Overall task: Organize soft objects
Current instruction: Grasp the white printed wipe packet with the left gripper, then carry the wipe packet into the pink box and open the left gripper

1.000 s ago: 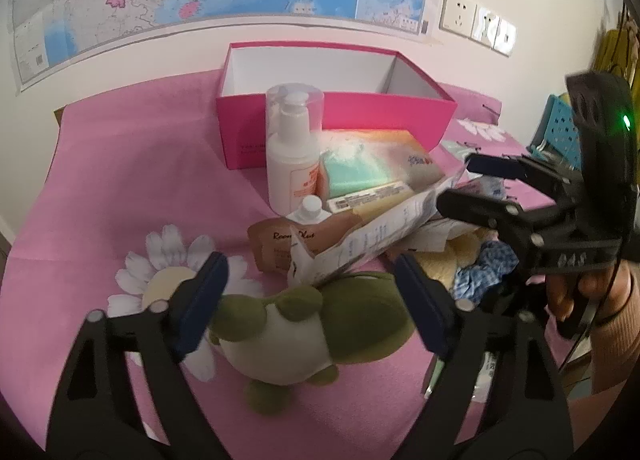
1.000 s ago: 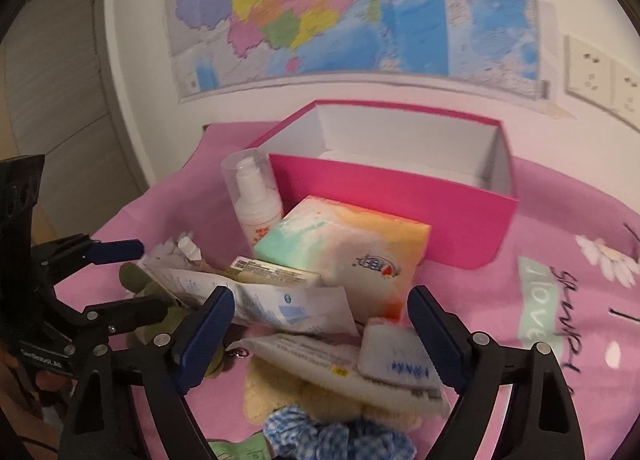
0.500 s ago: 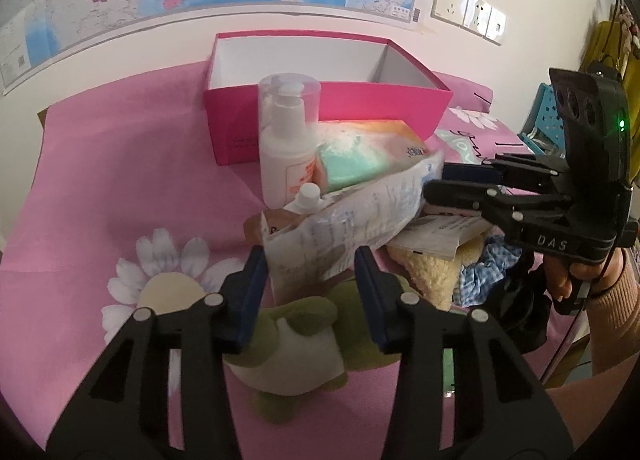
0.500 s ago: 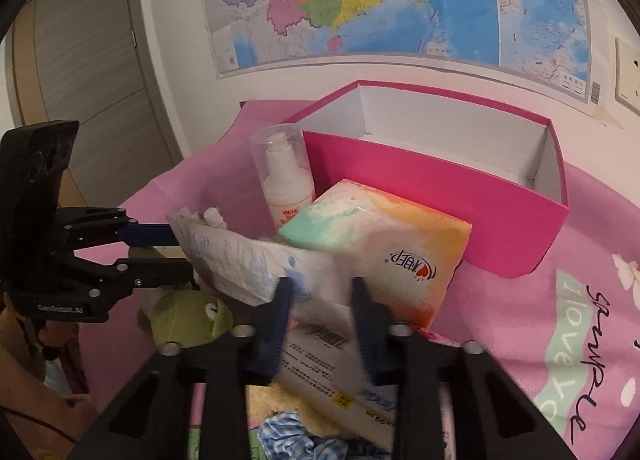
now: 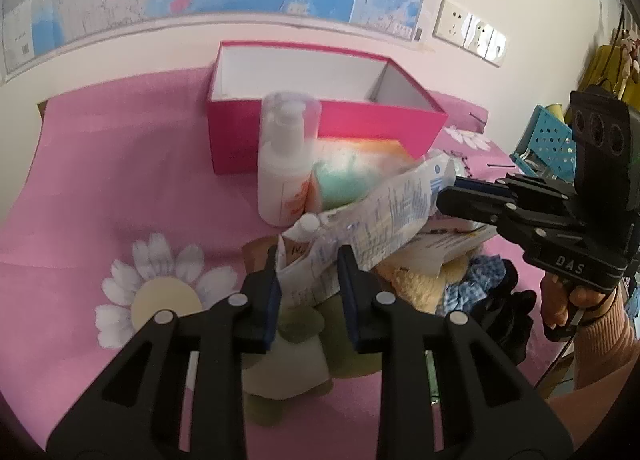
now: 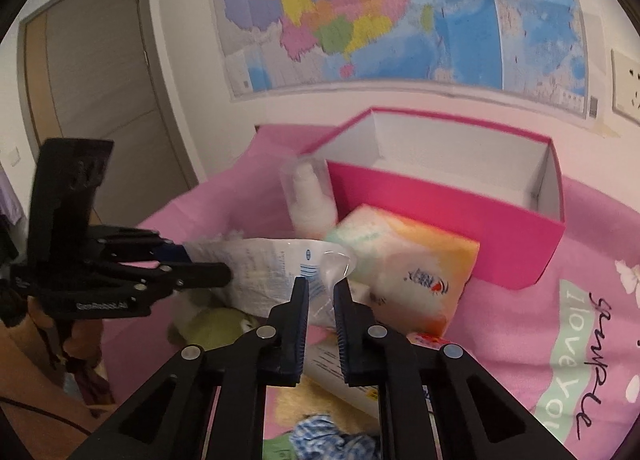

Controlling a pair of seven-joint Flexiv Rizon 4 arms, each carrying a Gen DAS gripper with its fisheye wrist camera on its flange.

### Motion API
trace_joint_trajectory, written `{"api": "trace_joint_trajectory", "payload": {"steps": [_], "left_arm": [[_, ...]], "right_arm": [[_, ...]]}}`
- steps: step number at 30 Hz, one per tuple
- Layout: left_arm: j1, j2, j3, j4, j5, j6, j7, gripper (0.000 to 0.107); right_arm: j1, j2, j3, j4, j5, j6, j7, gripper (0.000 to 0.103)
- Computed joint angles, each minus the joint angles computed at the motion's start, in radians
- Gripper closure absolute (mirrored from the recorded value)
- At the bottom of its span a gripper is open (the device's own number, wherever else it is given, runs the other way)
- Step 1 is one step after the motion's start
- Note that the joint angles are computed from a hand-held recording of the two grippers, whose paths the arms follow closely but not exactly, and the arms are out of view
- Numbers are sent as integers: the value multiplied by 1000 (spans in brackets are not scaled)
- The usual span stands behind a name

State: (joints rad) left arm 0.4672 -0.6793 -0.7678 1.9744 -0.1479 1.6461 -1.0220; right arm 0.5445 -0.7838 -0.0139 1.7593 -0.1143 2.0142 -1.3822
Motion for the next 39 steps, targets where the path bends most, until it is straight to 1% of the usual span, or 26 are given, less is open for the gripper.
{"api": "trace_joint_trajectory", "payload": {"steps": [1, 2, 4, 6, 8, 10, 12, 13, 15, 16, 17, 18, 19, 22, 23, 25, 30, 34, 36, 39], "left_arm": [[3, -1, -3, 0, 0, 1, 0, 78], [14, -6, -14, -3, -6, -19, 0, 78], [13, -7, -10, -11, -21, -45, 4, 78], [-27, 2, 41, -22, -39, -48, -1, 77], [-52, 7, 73, -29, -57, -60, 2, 74], [-87, 21, 116, -29, -59, -50, 16, 73], [-94, 27, 123, -21, -62, -44, 34, 70], [-89, 27, 117, -18, -63, -44, 45, 69], [-88, 29, 117, -13, -68, -40, 56, 69], [-85, 30, 115, -10, -69, -40, 62, 69], [-82, 29, 111, -9, -71, -40, 67, 69], [-80, 30, 109, -6, -74, -40, 68, 69], [-74, 29, 102, -3, -77, -39, 71, 74], [-73, 33, 99, -3, -87, -43, 72, 78], [-64, 33, 86, 0, -92, -44, 72, 78], [-30, 31, 45, 12, -93, -35, 78, 79], [96, 24, -107, 41, -57, -11, 76, 80], [172, 20, -198, 34, -1, 5, 70, 80], [194, 18, -228, 18, 29, 9, 71, 80], [192, 17, -239, -34, 51, -7, 80, 80]], "right_arm": [[-1, 5, 2, 4, -2, 5, -3, 91], [6, 6, -6, 0, 3, -3, -3, 91], [-13, 4, 11, -6, -14, -15, 1, 91], [-6, 2, 2, -7, -11, -24, 1, 92], [-46, -2, 48, -6, -45, -24, 11, 93], [-22, -2, 20, -6, -34, -32, 11, 93], [-24, -5, 20, -7, -35, -35, 14, 93], [-45, -8, 41, -12, -53, -45, 20, 90], [-53, -9, 45, -13, -62, -56, 28, 85], [-57, -12, 47, -18, -67, -65, 34, 75], [-69, -16, 59, -22, -80, -74, 38, 69], [-75, -20, 64, -26, -89, -80, 41, 69], [-82, -25, 71, -30, -102, -87, 42, 72], [-58, -29, 47, -29, -99, -82, 40, 84], [-45, -26, 33, -25, -90, -75, 39, 87], [-44, -18, 36, -13, -84, -51, 37, 89], [-2, 29, 6, 31, -34, 25, 4, 90], [16, 76, -1, 48, -1, 67, -34, 90], [21, 87, -1, 46, 17, 84, -49, 90], [-15, 96, 34, 27, 0, 103, -45, 90]]}}
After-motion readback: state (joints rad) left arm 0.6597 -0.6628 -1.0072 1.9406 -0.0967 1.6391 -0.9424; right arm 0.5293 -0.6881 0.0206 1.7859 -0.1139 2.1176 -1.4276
